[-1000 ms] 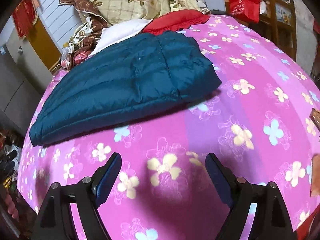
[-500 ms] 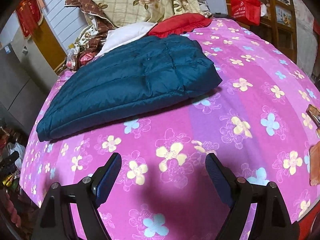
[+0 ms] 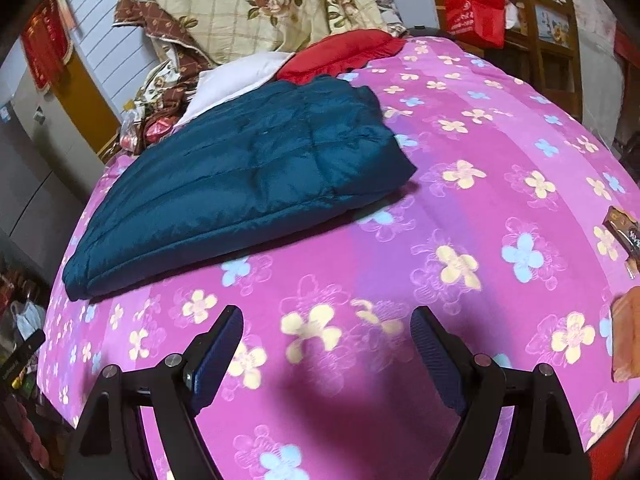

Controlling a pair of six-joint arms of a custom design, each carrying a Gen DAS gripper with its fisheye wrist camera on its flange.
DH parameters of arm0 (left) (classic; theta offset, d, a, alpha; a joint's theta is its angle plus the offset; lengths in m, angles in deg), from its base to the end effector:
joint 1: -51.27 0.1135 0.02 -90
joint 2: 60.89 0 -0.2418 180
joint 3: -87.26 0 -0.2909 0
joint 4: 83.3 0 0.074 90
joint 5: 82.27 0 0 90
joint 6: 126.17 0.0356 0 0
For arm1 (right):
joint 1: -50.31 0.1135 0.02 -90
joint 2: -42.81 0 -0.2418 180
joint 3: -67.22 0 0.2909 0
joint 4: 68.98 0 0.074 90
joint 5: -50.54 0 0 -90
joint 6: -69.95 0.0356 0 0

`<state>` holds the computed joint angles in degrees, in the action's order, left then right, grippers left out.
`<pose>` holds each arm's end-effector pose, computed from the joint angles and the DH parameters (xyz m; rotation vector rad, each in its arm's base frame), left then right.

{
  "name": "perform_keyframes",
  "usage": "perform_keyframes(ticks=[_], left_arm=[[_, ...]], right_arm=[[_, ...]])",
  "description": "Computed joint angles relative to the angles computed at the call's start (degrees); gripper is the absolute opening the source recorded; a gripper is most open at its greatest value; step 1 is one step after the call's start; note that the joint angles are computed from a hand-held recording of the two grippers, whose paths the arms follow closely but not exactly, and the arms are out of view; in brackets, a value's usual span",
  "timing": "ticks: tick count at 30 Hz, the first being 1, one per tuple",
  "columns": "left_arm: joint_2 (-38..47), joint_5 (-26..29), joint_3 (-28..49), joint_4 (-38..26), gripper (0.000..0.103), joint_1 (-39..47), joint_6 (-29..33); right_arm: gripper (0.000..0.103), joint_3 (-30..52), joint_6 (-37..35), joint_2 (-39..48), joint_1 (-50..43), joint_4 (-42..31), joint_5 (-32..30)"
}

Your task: Fold large clothes

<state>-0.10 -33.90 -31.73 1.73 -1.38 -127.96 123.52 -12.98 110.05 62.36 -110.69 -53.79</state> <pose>0.1308 -0.1324 0.2254 -0.7833 2.3187 0.3807 0.2699 0.0666 0.1950 -0.2150 2.4960 0.4508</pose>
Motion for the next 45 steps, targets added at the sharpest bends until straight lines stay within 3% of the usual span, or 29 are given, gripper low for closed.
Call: perform_keyframes(ticks=[15,21,25,30,34,39,40,41,45], left_arm=[[1.2,4.4,-2.9,11.4,0.072,11.3,14.1],[-10.1,9.0,-7.2,18.9,0.072,23.2,27.4],[-17.8,23.3,-9.8,28.7,0.072,44.7,45.3],[-7.4,38.3,-6.7,39.9,0.072,62.7,58.8],[4.2,47.8,-3.5,48.2,0.072,70.4,63.2],[18.7,66.7,0.5,56.3,0.072,78.1,64.1],[20.1,68.6,1.2,56.8,0.073,78.5,64.1],[22.2,70.3,2.2,57.2,0.081,78.8,64.6],[25.8,71.0,4.0,58.2,0.098,77.5,67.2]], right_arm=[[0.085,13.4,-1.7,13.9,-5.6,0.3,-1.6],[0.085,24.0,-2.4,22.9,-6.9,-2.7,-3.9],[0.085,33.8,-1.2,31.7,-8.1,-5.4,-7.4],[0.085,47.8,0.8,44.2,-8.9,-10.0,-10.6],[0.085,60.1,0.5,54.7,-8.4,-15.3,-13.4],[0.085,72.1,0.5,64.9,-8.1,-19.8,-18.5],[0.085,74.8,0.2,67.0,-8.0,-21.0,-19.7],[0.086,76.4,0.2,68.3,-7.9,-21.6,-20.4],[0.093,86.7,-0.2,76.2,-7.7,-25.4,-25.8]])
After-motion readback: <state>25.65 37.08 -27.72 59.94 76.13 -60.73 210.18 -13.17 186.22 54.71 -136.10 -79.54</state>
